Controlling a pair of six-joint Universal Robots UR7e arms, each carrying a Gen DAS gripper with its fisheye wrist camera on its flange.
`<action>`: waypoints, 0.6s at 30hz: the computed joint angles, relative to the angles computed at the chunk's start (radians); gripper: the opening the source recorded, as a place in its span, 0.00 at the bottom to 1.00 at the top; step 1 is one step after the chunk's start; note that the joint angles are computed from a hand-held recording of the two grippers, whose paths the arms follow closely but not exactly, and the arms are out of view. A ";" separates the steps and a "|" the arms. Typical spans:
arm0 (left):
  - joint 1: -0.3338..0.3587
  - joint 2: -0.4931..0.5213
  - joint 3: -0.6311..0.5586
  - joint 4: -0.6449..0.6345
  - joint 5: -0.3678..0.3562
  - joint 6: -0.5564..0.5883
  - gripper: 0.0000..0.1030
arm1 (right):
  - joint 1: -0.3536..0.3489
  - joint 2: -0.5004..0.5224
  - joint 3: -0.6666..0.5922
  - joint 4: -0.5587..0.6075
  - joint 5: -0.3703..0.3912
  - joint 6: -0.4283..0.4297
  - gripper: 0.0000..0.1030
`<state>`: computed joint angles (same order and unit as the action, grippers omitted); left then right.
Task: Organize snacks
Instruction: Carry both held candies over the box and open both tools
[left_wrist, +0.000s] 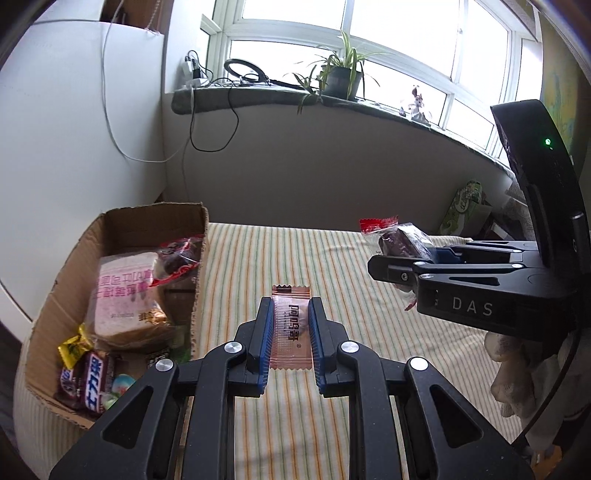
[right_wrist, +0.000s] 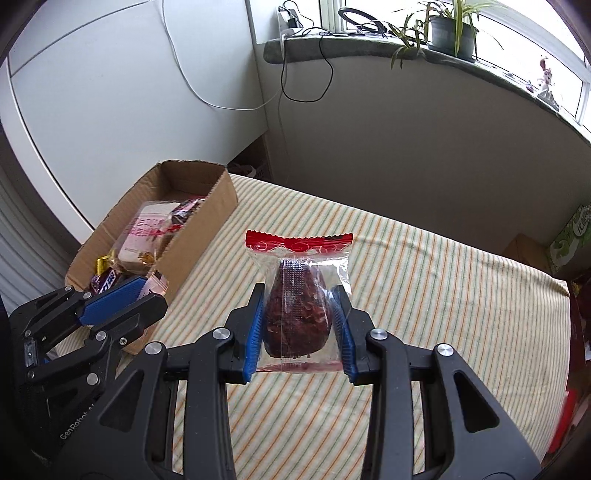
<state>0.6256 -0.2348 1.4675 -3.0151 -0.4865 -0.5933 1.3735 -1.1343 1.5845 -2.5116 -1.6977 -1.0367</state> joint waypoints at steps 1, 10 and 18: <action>-0.005 -0.010 0.017 -0.005 0.007 -0.005 0.17 | 0.006 -0.007 0.013 -0.004 0.001 -0.002 0.35; -0.024 -0.098 0.166 -0.054 0.075 -0.071 0.17 | 0.062 -0.015 0.107 -0.055 0.000 -0.013 0.35; -0.013 -0.178 0.285 -0.066 0.103 -0.141 0.17 | 0.104 0.004 0.147 -0.078 -0.008 0.001 0.35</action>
